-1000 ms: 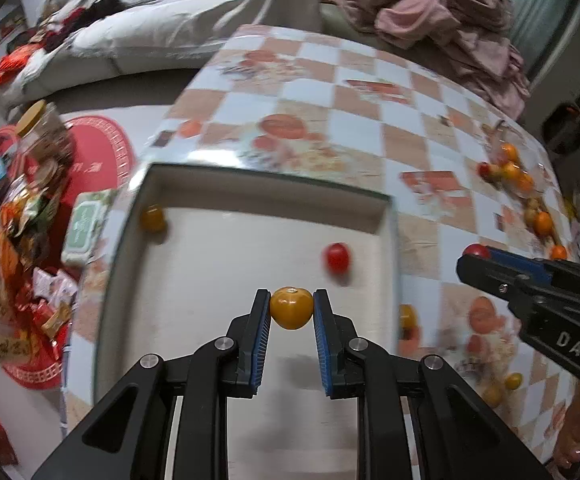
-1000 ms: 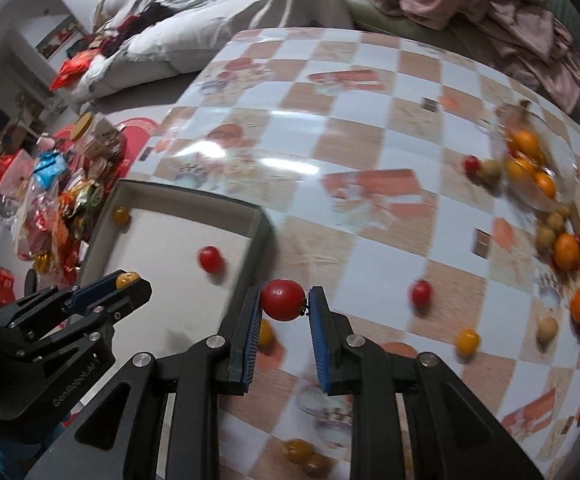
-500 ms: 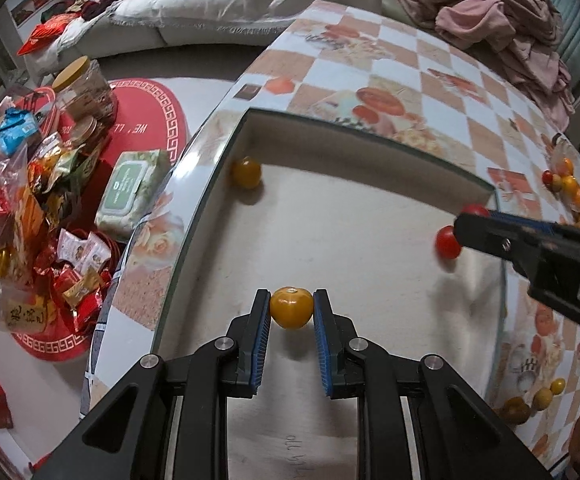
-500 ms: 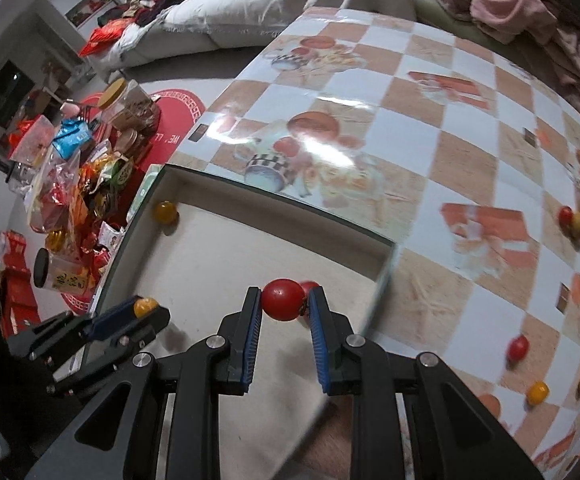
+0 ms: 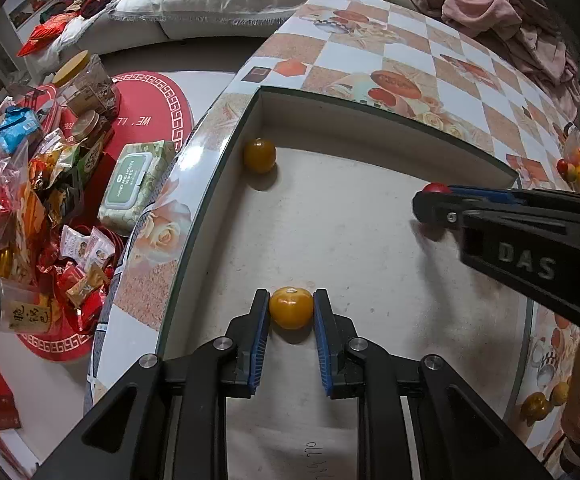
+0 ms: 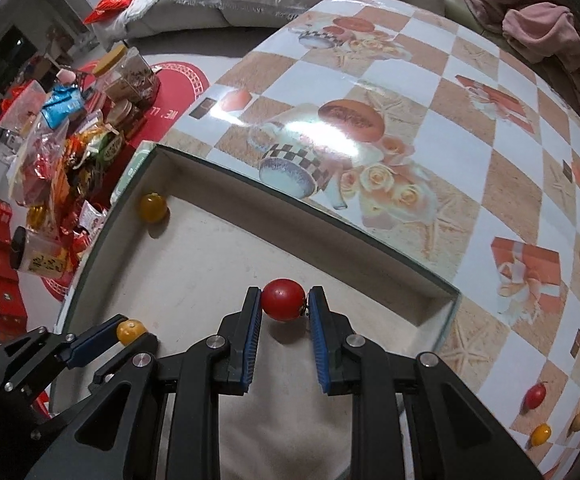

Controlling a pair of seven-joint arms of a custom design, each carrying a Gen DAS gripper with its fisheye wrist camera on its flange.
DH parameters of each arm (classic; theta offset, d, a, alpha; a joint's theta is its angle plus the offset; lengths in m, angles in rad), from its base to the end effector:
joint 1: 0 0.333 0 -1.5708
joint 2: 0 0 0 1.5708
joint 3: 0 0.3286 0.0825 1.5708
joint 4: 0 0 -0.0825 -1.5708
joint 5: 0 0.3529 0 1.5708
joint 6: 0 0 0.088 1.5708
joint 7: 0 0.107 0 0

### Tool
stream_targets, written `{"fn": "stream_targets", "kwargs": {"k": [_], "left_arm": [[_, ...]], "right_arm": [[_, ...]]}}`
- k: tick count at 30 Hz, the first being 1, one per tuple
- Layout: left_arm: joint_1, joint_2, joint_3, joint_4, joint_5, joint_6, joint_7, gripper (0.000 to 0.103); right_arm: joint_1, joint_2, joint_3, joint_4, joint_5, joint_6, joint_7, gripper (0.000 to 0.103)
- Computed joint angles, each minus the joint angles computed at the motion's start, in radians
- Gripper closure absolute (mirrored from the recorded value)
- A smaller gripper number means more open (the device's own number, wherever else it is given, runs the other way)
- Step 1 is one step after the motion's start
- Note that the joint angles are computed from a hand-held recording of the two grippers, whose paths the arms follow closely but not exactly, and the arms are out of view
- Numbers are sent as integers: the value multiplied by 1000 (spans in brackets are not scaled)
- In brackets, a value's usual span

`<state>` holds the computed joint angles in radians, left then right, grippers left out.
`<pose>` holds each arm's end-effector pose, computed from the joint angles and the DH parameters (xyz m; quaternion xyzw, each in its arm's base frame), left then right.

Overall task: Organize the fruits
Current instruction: 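Carry both held tomatoes over the white tray, then open the left tool then the right to drop tomatoes into the tray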

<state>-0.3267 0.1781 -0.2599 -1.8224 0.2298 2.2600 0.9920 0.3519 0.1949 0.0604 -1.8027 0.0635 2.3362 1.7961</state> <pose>0.5137 -0.3226 0.4927 -0.6555 0.7396 -0.1148 0.1003 0.5673 0.2464 0.4970 -0.7461 0.6433 -0.0473 0.1648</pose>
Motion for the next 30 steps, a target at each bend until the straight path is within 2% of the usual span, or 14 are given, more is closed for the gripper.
{"fn": "stream_targets", "kwargs": {"k": [7,9,10,11,12,14,18,20,22,26,30], "left_arm": [[-8,1,1,1,29,-9,-3,79],[-14,3,3,8,51,-26,-19,59],[-17,-5,5,-1,68,-16,-33,36],[-19,-16,8,-14,88,-3,-49,33],[-19,-25,7,-25,100,10,-53,33],[-14,-27,3,-24,87,5,-34,33],[-13,-28,2,-20,83,-7,-33,33],[-11,-34,0,-26,70,1,-33,33],[0,-44,-5,-40,15,28,-3,33],[5,-52,-14,-50,-61,44,29,33],[-3,-27,-24,-2,-108,-24,74,33]], "right_arm": [[17,8,-2,3,-56,0,5,76],[16,9,-1,5,-54,-2,-3,76],[13,10,0,8,-48,-5,-12,74],[11,11,1,9,-40,-6,-21,71],[10,11,2,10,-35,-7,-27,69],[19,12,-3,10,-61,-6,-10,55],[12,-1,-2,-6,-48,6,-13,45],[7,-14,1,-16,-30,18,-24,31],[-1,-32,3,-31,-1,39,-32,22],[-14,-71,1,-54,29,60,-13,22],[-35,-137,-2,-114,50,91,13,22]]}}
